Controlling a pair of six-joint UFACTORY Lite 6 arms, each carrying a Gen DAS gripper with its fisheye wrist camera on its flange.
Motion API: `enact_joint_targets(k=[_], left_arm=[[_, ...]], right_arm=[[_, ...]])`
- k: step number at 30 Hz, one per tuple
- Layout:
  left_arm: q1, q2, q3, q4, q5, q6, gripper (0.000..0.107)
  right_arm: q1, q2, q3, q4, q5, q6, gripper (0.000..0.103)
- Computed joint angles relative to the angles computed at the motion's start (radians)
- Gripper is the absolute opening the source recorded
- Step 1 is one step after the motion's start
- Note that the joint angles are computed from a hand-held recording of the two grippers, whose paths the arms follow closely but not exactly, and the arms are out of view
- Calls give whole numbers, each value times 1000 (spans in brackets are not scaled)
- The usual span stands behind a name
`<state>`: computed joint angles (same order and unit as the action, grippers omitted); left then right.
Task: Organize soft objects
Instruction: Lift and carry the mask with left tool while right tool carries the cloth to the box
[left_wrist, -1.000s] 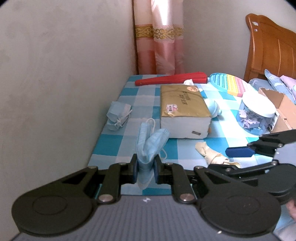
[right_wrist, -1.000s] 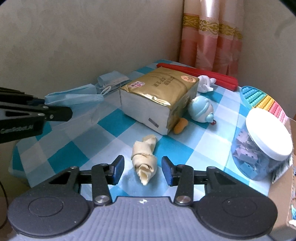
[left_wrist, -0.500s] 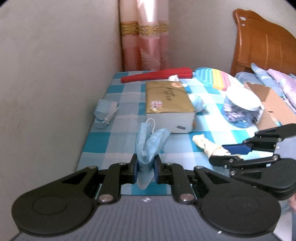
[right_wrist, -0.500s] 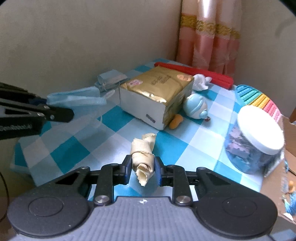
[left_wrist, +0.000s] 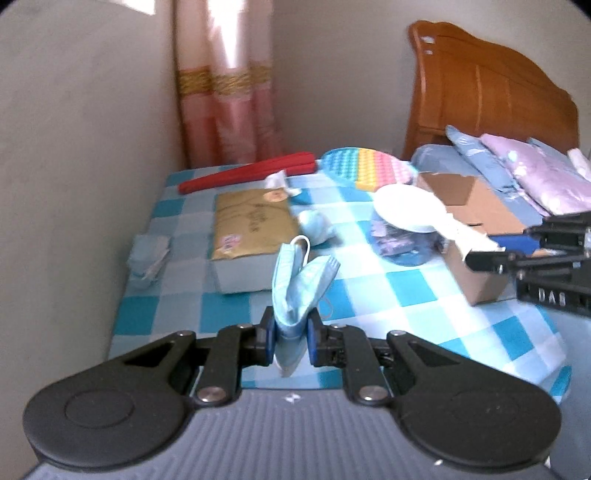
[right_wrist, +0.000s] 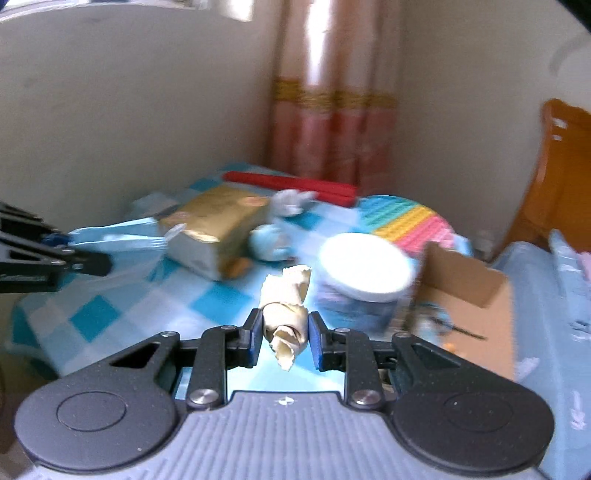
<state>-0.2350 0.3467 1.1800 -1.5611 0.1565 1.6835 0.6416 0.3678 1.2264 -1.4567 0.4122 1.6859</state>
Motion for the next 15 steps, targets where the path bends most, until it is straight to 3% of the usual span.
enact_joint_targets(k=[7, 12, 15], left_arm=[[-68, 40, 69, 197, 6, -187, 14], [-112, 69, 114, 348, -5, -345, 14], [-133, 103, 162, 513, -3, -514, 14]], right_arm=[[-97, -88, -114, -46, 41, 38, 30], [-180, -58, -120, -104, 17, 68, 30], [-223, -25, -112, -155, 6, 115, 38]])
